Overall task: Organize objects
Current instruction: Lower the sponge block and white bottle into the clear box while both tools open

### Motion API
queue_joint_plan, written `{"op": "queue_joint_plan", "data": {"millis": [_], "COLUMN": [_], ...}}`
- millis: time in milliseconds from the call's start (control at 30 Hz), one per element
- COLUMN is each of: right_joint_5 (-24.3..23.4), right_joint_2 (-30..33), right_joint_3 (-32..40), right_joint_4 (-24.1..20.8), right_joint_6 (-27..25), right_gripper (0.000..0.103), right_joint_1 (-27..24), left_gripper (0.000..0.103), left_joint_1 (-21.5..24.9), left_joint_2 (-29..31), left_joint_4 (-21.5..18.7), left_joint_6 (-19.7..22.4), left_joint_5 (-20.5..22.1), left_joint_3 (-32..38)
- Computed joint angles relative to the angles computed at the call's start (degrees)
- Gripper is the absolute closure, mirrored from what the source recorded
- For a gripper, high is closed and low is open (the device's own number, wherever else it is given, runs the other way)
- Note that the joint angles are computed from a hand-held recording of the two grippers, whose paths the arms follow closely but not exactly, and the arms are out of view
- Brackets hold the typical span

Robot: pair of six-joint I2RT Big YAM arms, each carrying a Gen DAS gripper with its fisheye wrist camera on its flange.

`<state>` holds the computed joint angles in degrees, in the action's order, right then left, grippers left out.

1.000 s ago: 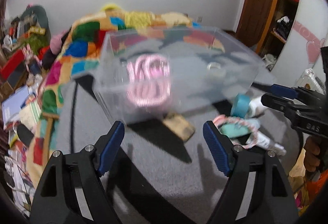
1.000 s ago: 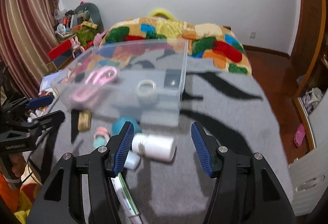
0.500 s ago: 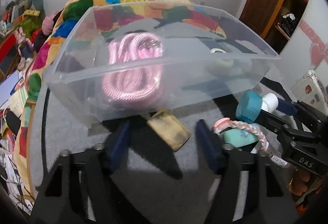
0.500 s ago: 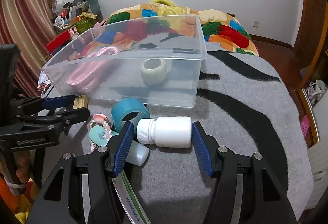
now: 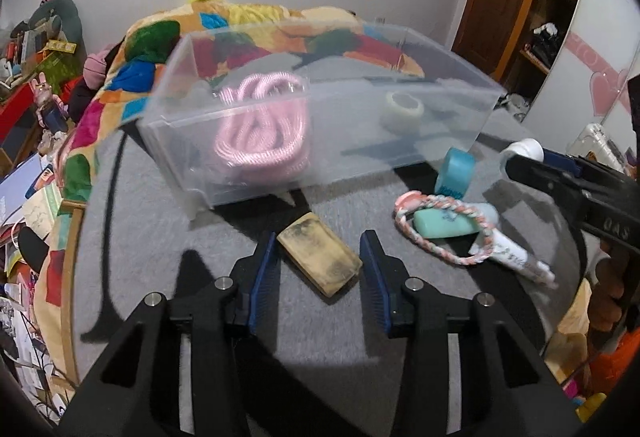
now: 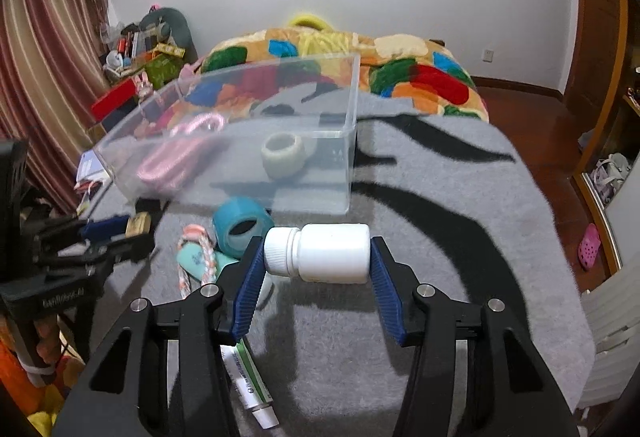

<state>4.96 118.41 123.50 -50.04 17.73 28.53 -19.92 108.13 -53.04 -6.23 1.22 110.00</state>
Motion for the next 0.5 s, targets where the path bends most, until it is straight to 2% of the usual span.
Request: {"op": "queue_joint_plan", "data": {"millis": [133,300,400,467,500], "right_joint_5": [1.0,2.6,2.5,2.3,2.1], "right_joint_2": [-0.5,1.7,5.0,8.7,11.9], "right_joint_3": [1.0,7.0,13.7,20.9,26.8], "right_joint_4": [1.3,0.8,-1.5,-4.5,-7.2], "right_joint_6": [-0.8,-2.7,-3.4,-3.9,-4.4], "right_gripper": [0.055,0.055,0.055,0.055,0.055], "right_joint_1": [0.3,0.9,1.2,1.5,1.6], "left_gripper": [0.061,0.061,0.061,0.061,0.061], "left_joint_1": [0.3,0.9,1.6,1.9,2.2], "left_joint_2": [-1.5,-1.2,1.0,2.8,4.5], "left_joint_4": [2.0,3.4,2.5,1.3,0.0], "left_joint_6": [-0.3,-0.2,-0.4,-0.5,-0.8], "left_joint_5": [0.1,-0.1,0.6,0.7,0.7], "left_joint_3": [0.5,3.8,8.0,10.9,13.6]}}
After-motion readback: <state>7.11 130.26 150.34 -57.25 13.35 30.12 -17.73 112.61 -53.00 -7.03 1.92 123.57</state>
